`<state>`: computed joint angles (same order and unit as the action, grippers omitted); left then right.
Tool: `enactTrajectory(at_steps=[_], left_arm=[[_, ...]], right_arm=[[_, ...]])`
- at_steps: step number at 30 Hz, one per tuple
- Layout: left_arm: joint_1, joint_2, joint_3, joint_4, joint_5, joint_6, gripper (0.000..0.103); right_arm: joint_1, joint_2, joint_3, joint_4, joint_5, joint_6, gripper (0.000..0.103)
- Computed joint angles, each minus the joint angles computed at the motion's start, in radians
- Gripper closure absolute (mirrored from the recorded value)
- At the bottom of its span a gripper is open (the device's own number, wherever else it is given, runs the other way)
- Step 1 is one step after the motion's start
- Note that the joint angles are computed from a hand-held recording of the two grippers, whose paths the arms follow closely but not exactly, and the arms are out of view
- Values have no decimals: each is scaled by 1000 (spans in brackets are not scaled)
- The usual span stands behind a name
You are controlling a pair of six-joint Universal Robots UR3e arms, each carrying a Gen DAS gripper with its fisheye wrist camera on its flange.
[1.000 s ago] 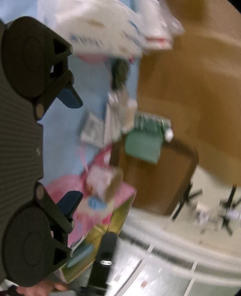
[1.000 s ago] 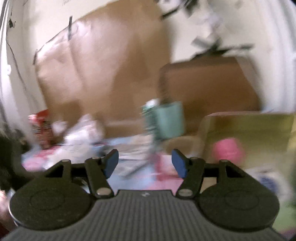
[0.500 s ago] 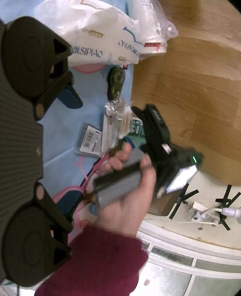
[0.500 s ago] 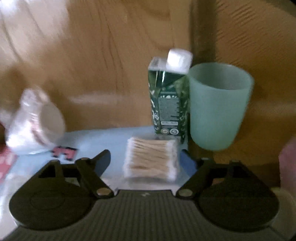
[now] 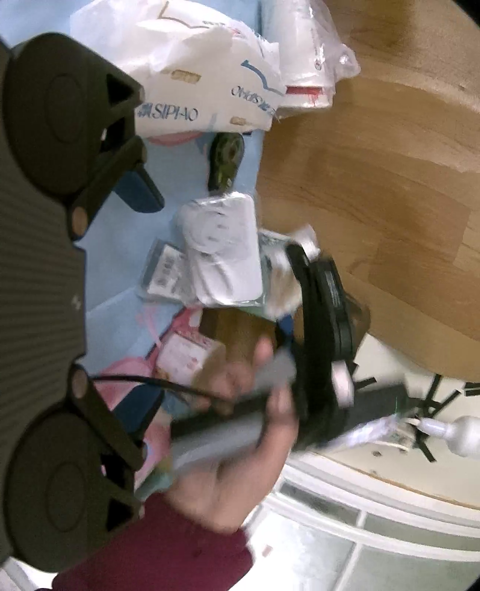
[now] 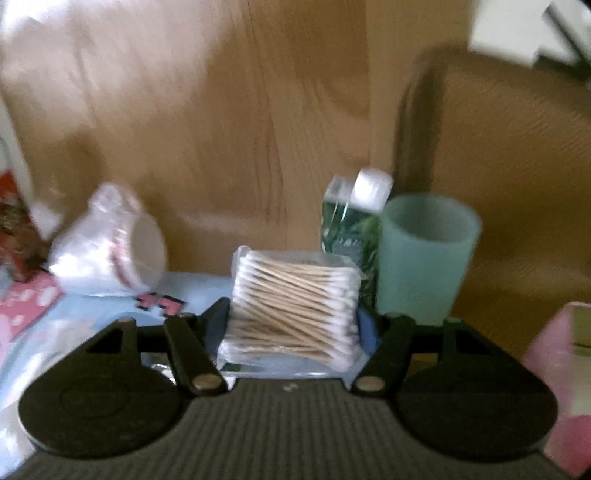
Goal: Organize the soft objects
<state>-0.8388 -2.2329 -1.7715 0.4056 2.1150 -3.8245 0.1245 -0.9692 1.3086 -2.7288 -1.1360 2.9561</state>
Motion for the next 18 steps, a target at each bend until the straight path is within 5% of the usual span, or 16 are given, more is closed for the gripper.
enactTrajectory(at_steps=[4, 8, 11, 13, 16, 18], left_arm=[[18, -18, -53, 195, -93, 51, 0], [-5, -17, -46, 225, -140, 104, 0], [-57, 8, -43, 223, -150, 142, 0], [-105, 37, -61, 207, -151, 177, 0], [-166, 95, -111, 124, -161, 212, 0], [-197, 139, -145, 23, -162, 205, 0]], right_arm=[[-148, -301, 412, -209, 137, -76, 32], [-344, -552, 719, -350, 326, -123, 32], [-511, -766, 855, -156, 513, -279, 32], [-635, -943, 939, 148, 622, -499, 32], [-764, -1152, 997, 678, 673, -870, 32], [-793, -1206, 1039, 820, 652, -1010, 32]])
